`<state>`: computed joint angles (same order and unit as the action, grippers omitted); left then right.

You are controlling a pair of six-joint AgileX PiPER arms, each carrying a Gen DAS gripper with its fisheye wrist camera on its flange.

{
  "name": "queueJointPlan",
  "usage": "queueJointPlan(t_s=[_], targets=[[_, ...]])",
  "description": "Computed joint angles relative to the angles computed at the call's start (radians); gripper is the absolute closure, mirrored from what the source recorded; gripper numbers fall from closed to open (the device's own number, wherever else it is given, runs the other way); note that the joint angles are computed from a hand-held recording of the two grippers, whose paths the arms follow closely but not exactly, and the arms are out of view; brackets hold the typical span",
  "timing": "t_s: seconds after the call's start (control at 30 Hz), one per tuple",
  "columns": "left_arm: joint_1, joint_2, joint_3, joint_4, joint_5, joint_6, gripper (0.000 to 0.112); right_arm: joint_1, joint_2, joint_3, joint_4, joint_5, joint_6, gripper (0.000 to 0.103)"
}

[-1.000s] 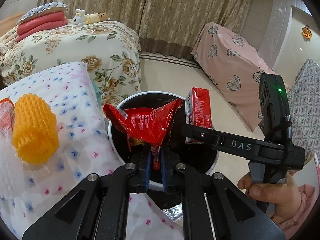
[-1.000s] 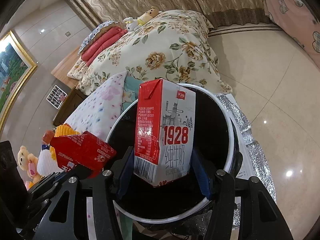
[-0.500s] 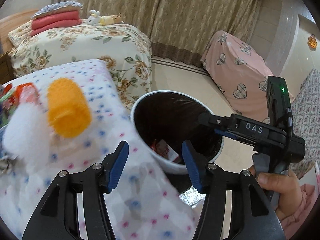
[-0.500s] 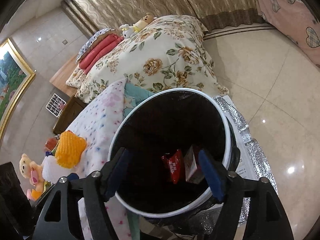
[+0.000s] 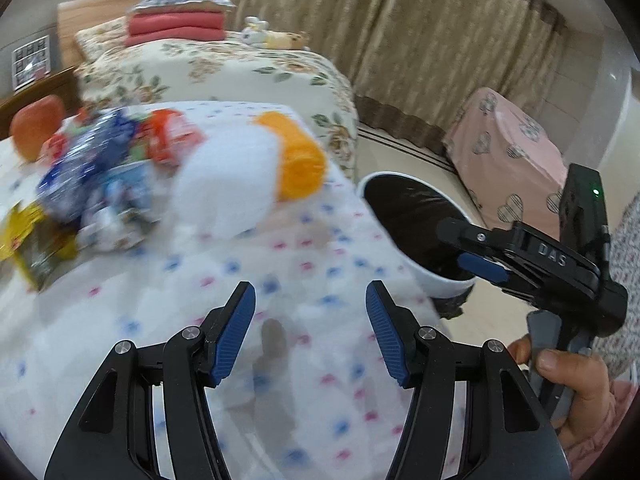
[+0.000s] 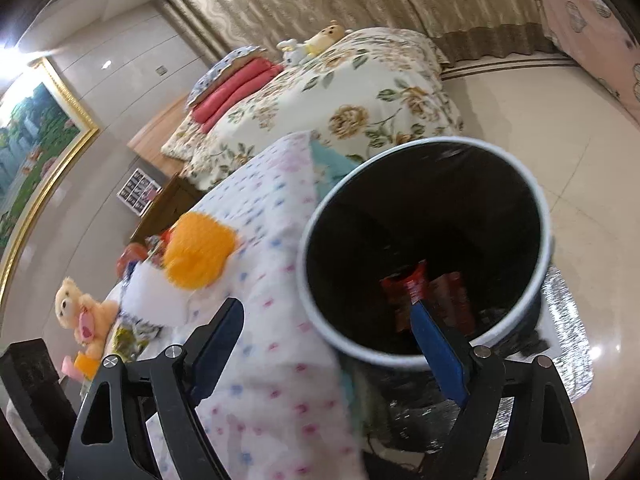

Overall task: Collect trash
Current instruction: 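Move both tools back toward the yellow noodle packet and white foam net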

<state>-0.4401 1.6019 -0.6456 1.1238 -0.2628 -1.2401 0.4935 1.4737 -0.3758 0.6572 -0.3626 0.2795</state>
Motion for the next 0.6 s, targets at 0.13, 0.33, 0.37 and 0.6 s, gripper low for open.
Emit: queueJointPlan(t_s=[0.13,0.33,0.37,0.6], targets=[[0.072,-0.037,0.050,-0.019,-0.020,0.035,0.054,0.095,0.040,-0.049,0.109,-0.017,-0.079,0.016],[0.209,-0.070,0.118,-0.013,-0.067,0.072,0.054,0.192,0.118,-0.142,0.210,-0.015,-0.178,0.016],[0.232,-0.071,0.124,-0.010,-0.072,0.072,0.054,0.201,0.132,-0.158,0.212,-0.013,-0.183,0.016],[0.372,-0.071,0.152,0.009,-0.116,0.076,0.054,0.257,0.210,-0.262,0.305,0.004,-0.293,0.015]])
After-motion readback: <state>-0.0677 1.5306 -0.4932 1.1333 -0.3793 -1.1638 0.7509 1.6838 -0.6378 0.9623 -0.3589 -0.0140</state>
